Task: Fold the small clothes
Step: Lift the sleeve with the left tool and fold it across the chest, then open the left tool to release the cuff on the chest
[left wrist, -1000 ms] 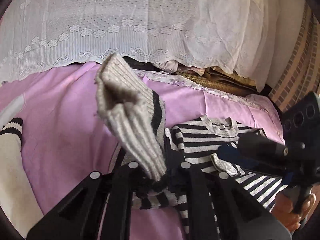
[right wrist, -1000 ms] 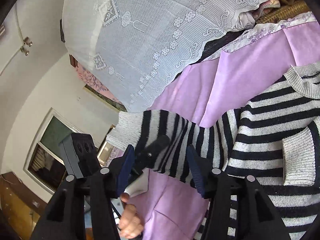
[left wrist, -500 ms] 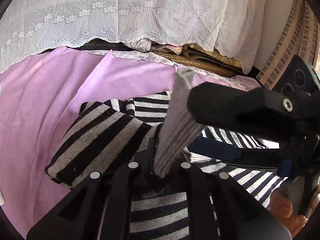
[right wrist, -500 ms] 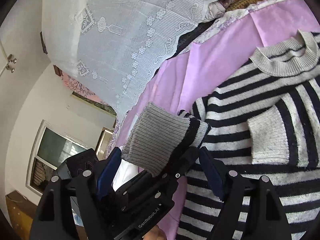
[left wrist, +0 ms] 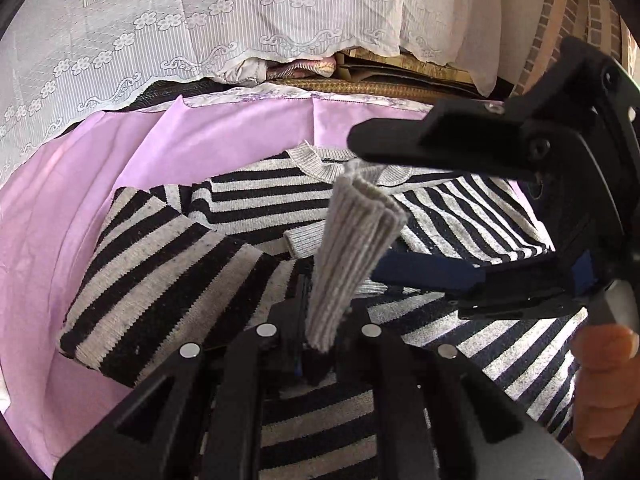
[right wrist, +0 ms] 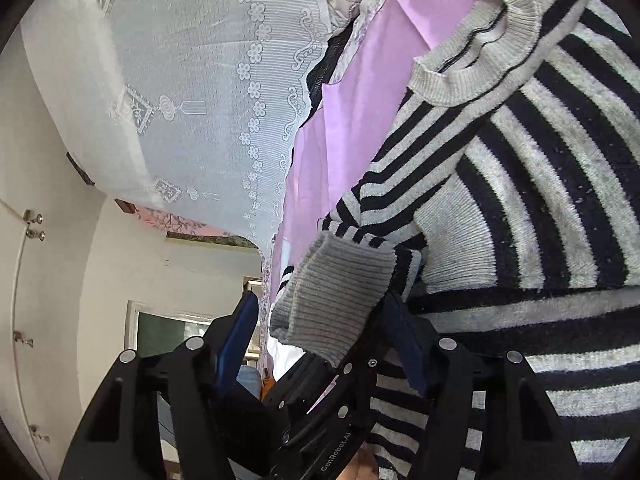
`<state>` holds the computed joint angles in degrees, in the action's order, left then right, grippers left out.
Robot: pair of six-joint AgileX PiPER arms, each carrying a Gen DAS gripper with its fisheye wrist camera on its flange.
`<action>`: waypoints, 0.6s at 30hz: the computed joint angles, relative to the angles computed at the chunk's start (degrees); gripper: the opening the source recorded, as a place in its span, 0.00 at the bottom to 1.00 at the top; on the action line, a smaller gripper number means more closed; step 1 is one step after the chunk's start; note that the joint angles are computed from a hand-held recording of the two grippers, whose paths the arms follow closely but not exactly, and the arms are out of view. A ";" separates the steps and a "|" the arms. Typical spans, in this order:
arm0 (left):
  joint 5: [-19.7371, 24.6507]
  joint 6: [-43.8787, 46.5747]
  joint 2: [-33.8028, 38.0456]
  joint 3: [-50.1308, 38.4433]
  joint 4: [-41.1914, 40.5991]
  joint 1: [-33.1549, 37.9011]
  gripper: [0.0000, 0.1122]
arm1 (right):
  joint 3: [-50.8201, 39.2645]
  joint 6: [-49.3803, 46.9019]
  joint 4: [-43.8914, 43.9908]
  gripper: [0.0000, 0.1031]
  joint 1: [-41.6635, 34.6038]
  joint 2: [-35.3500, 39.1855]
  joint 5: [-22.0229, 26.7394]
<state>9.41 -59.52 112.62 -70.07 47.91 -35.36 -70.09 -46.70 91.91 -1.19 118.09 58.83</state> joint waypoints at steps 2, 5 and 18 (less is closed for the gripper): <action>1.89 -4.62 0.52 -0.44 5.07 -1.48 0.08 | 0.45 0.73 -0.97 0.66 -1.52 -0.03 -0.03; 7.52 -7.33 2.82 -3.06 9.84 -4.94 0.09 | 0.12 3.04 -3.34 0.66 -3.44 1.18 1.56; 16.16 -8.16 6.39 -7.27 13.82 -9.86 0.18 | 1.29 -3.33 -9.64 0.06 -1.76 -1.07 -5.60</action>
<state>25.58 -67.68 119.01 -77.34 61.73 -45.22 -68.80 -50.04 82.27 -2.95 117.02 53.23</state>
